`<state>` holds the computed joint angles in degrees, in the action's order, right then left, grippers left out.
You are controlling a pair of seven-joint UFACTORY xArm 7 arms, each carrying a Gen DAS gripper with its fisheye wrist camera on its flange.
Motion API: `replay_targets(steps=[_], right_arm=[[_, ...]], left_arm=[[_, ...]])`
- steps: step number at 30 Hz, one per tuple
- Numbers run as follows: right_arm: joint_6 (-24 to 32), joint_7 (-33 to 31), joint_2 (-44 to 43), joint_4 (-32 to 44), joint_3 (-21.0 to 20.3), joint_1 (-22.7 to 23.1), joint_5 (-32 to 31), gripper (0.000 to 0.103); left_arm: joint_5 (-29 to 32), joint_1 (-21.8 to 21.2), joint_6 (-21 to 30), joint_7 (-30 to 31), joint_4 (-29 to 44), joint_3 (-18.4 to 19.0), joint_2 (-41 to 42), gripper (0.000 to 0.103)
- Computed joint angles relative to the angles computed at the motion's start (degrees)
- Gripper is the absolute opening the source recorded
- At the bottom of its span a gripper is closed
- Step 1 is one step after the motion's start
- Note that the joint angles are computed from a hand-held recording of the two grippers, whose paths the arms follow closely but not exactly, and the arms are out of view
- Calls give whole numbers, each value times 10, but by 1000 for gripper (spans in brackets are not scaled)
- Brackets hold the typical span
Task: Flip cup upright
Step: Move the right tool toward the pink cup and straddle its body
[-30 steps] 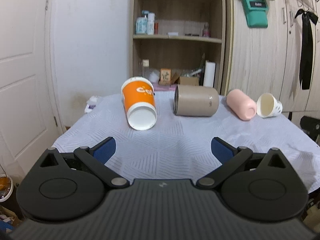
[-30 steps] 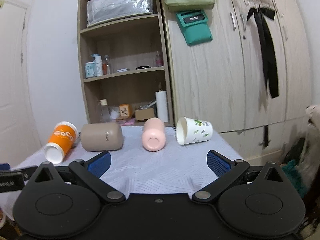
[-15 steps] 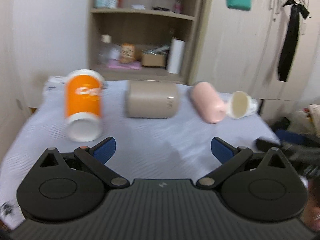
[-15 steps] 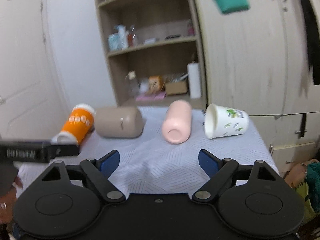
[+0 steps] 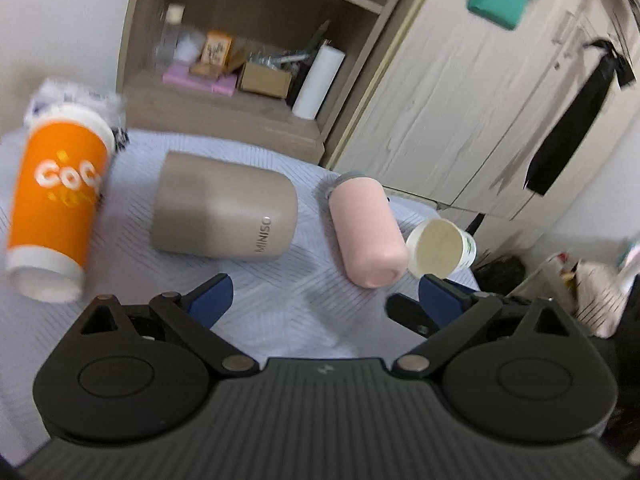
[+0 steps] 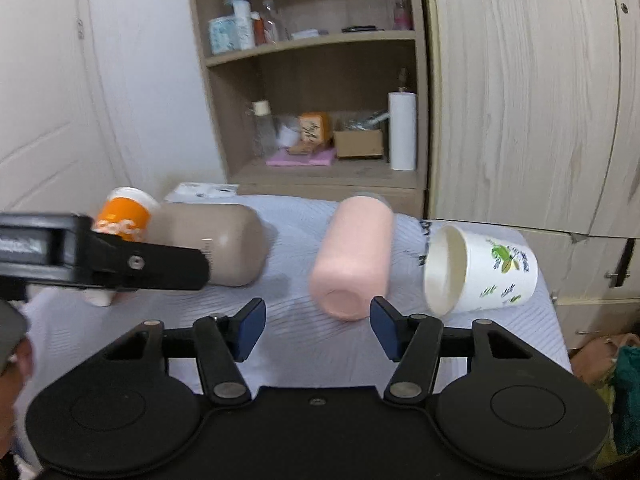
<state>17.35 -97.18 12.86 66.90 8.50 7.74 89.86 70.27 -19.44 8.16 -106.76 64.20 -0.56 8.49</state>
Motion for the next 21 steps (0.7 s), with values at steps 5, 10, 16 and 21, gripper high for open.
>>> replay_targets(steps=[5, 10, 16, 21], right_arm=[[-63, 61, 48, 42, 8, 14, -55, 65], [-71, 132, 77, 67, 31, -1, -125, 69], [-106, 173, 107, 85, 61, -12, -182, 72], [-109, 174, 123, 99, 103, -47, -193, 72]], left_arm=[[-11, -2, -26, -20, 16, 18, 23, 100], [-32, -8, -65, -8, 25, 41, 43, 100], [-89, -25, -105, 29, 23, 70, 60, 100], [-97, -79, -128, 15, 20, 136, 65, 100]])
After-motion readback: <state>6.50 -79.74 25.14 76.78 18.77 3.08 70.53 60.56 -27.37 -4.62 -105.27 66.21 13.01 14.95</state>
